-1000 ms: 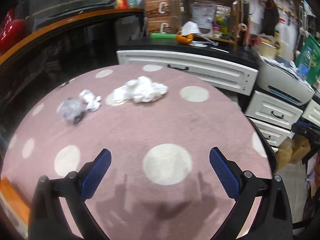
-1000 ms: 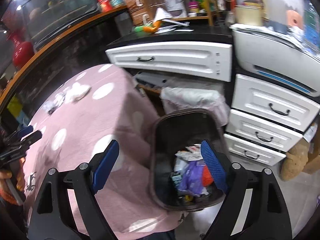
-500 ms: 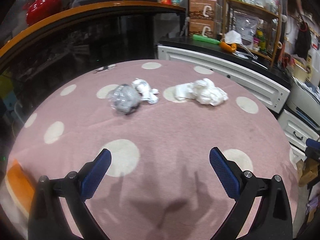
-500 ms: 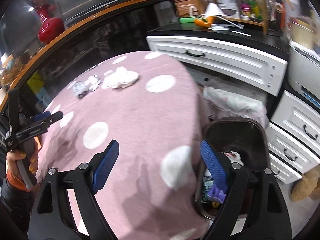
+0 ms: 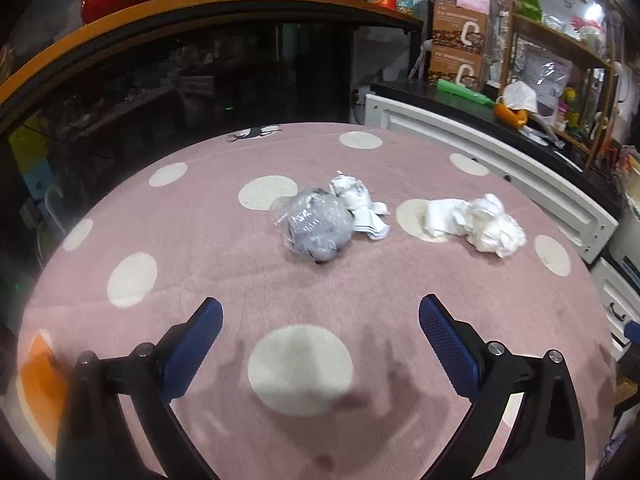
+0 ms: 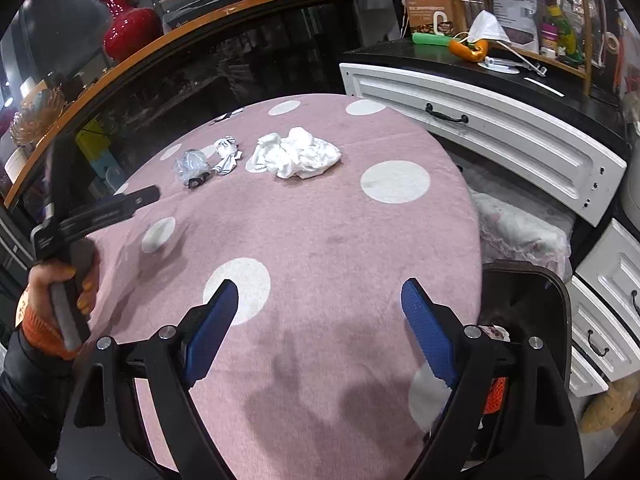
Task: Collect trash
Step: 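Grasp the plastic-wrapped foil ball with the left tool while the right tool grasps the white tissue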
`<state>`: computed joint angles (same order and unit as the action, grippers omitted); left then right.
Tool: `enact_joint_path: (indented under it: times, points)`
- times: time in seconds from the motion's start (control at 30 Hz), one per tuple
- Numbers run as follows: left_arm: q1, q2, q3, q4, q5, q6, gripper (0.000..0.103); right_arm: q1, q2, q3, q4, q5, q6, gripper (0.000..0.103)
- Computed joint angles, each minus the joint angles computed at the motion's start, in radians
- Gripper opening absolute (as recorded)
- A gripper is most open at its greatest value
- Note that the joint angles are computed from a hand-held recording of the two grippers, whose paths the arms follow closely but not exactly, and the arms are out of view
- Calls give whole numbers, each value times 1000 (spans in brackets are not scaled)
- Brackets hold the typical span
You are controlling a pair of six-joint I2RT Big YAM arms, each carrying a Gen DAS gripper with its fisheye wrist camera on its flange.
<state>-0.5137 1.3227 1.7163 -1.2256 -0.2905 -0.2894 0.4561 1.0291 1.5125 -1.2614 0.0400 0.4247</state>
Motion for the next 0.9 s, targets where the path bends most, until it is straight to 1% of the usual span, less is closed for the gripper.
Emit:
enact_joint_path:
  times: [0.1, 0.23, 0.3, 0.33, 0.37, 0.4, 0.43, 0.47, 0.53, 0.67, 0.73, 0.9]
  points:
    - [33, 56, 50, -12, 27, -17, 97, -3, 13, 6, 1, -8, -5, 83]
    - [58, 144, 128, -38, 12, -14, 96, -6, 21, 4, -1, -16, -11, 83]
    - [67, 182, 161, -48, 11, -18, 93, -6, 28, 8, -6, -16, -15, 83]
    - [72, 195, 169, -49, 6, -25, 85, -9, 33, 11, -9, -19, -19, 83]
    - [76, 208, 176, -53, 7, -31, 74, -10, 37, 15, -11, -18, -22, 83]
    - [85, 213, 176, -48, 33, -43, 68, -12, 43, 19, -13, -18, -26, 83]
    - [91, 213, 174, -48, 52, -65, 48, -14, 49, 25, -14, -18, -31, 83]
    - [92, 210, 173, -55, 54, -82, 44, -16, 57, 32, -15, -19, -39, 83]
    - [92, 182, 150, -34, 50, -103, 41, -20, 70, 43, -12, -19, -53, 83]
    - [80, 124, 118, -20, 41, -94, 38, -31, 112, 77, -2, -37, -74, 83]
    - [67, 76, 86, -2, 36, -87, 38, -31, 142, 105, 4, -44, -87, 83]
    - [42, 1, 31, 8, 66, -94, 38, -15, 245, 204, 0, -31, -148, 83]
